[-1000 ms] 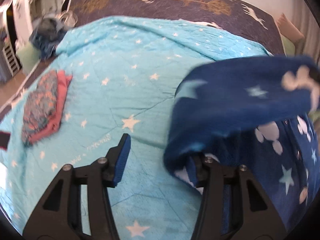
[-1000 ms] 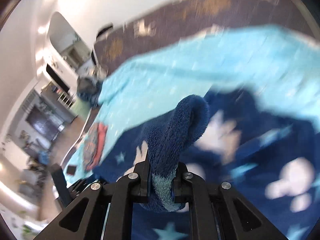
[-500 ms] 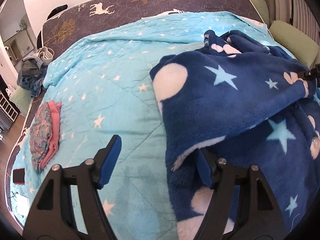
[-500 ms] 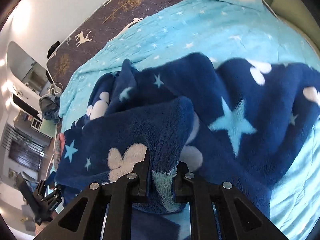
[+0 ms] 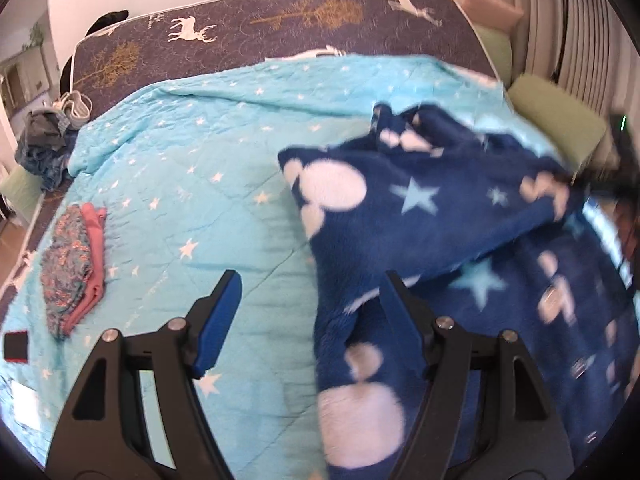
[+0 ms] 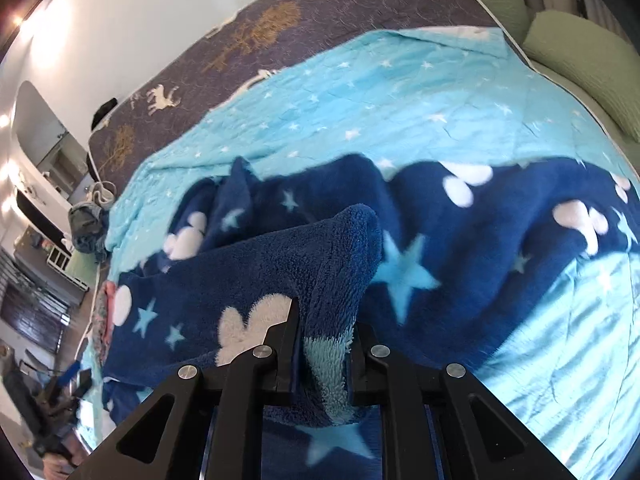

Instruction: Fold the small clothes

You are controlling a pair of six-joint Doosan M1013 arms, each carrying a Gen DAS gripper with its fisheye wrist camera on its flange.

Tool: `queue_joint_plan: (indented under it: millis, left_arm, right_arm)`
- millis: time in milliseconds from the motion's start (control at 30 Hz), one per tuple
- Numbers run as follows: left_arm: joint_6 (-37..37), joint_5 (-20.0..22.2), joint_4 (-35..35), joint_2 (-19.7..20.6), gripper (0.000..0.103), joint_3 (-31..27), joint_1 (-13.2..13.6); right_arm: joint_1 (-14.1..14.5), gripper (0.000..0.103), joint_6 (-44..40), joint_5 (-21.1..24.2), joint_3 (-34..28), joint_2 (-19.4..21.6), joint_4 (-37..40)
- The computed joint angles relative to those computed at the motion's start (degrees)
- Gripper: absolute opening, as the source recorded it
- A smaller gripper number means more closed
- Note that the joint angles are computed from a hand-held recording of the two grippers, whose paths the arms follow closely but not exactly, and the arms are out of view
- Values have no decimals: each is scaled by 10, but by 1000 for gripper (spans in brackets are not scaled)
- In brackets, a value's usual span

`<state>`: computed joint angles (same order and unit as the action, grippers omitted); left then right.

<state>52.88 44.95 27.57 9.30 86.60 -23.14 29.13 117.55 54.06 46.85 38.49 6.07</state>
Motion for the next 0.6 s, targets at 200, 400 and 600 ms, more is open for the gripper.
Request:
queue_joint_plan:
  millis: [200,400,600]
  left_arm:
    - [-23,59,68,45,72,-36,-10]
    - [-54,108,102,65,79,-36,-7]
    - [-71,198,187,82,75,-59,-24]
  right_arm:
    - [-4,20,10,2,6,1,10]
    - [4,28,80,-12,27,-25,-96]
    - [-3,24,-80,-45,52,-44,64]
